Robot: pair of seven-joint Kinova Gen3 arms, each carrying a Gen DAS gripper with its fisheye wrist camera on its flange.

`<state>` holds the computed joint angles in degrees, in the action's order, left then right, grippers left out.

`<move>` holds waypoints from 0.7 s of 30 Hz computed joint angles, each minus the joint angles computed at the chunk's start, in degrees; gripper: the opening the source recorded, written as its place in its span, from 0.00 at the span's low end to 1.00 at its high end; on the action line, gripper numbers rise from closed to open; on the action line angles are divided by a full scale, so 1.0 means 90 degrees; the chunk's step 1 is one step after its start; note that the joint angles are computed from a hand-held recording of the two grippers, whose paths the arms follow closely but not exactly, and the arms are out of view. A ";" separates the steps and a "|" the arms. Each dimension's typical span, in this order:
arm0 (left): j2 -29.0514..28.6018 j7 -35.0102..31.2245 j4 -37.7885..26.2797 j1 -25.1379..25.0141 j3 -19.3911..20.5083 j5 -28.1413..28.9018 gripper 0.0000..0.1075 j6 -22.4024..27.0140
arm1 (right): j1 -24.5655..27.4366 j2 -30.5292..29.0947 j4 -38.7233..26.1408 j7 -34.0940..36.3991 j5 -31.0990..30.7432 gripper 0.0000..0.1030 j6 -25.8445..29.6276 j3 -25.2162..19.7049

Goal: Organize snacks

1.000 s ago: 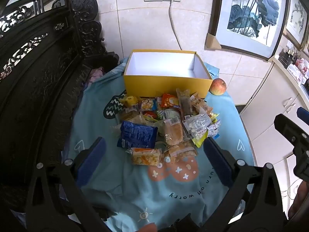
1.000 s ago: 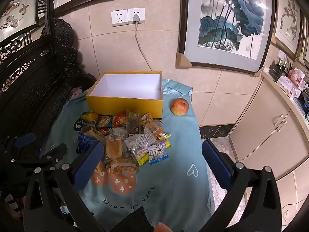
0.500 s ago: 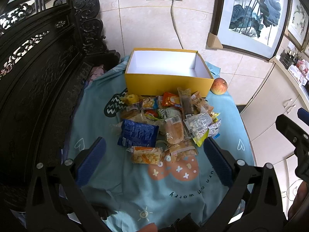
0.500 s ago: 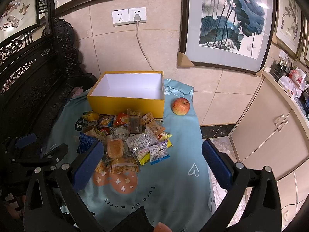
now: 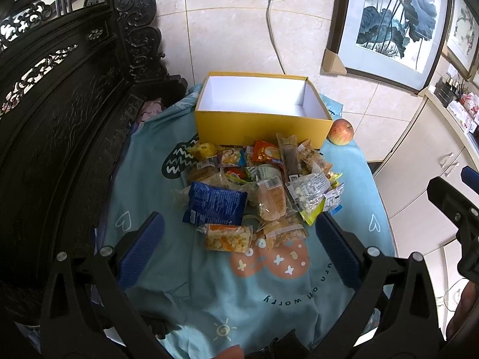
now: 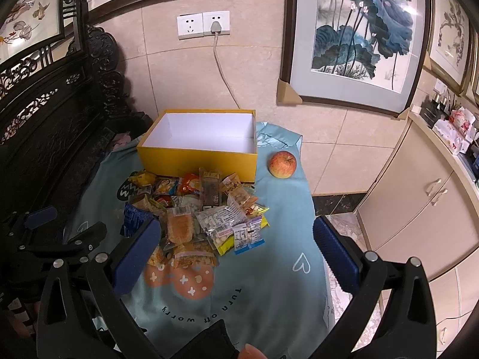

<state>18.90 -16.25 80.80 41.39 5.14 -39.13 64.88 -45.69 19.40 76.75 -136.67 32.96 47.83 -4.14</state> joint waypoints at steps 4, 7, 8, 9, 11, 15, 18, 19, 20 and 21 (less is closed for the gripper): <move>0.0003 -0.0033 -0.0010 -0.0042 -0.0001 0.0040 0.94 -0.0007 | -0.0031 0.0014 -0.0017 -0.0003 0.0018 0.99 0.0008 -0.0005; 0.0003 -0.0038 -0.0002 -0.0045 -0.0005 0.0043 0.94 -0.0021 | -0.0028 0.0015 -0.0018 -0.0002 0.0021 0.99 0.0008 -0.0001; 0.0005 -0.0045 0.0001 -0.0050 -0.0005 0.0043 0.94 -0.0034 | -0.0028 0.0016 -0.0024 0.0000 0.0021 0.99 0.0017 0.0001; 0.0005 -0.0044 0.0002 -0.0050 -0.0006 0.0044 0.94 -0.0039 | -0.0019 0.0014 -0.0027 0.0013 0.0009 0.99 0.0017 -0.0004; 0.0011 -0.0067 0.0005 -0.0063 -0.0008 0.0045 0.94 -0.0063 | -0.0017 0.0016 -0.0036 0.0023 0.0006 0.99 0.0023 -0.0003; 0.0016 -0.0072 0.0001 -0.0061 -0.0017 0.0048 0.94 -0.0068 | -0.0049 0.0053 -0.0046 -0.0028 0.0040 0.99 0.0014 0.0013; 0.0014 -0.0085 -0.0002 -0.0065 -0.0019 0.0056 0.94 -0.0069 | -0.0029 0.0067 -0.0022 -0.0037 0.0027 0.99 -0.0026 0.0022; 0.0018 -0.0080 -0.0007 -0.0062 -0.0020 0.0057 0.94 -0.0061 | -0.0031 0.0067 -0.0017 -0.0038 0.0029 0.99 -0.0033 0.0025; 0.0024 -0.0096 -0.0021 -0.0076 -0.0022 0.0067 0.94 -0.0063 | -0.0031 0.0065 -0.0016 -0.0033 0.0028 0.99 -0.0033 0.0027; 0.0032 -0.0111 -0.0034 -0.0089 -0.0025 0.0078 0.94 -0.0064 | -0.0047 0.0073 -0.0005 -0.0060 0.0047 0.99 -0.0046 0.0035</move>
<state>19.19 -17.25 80.49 40.59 4.91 -38.43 64.30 -46.11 20.06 76.71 -137.22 33.39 47.42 -3.82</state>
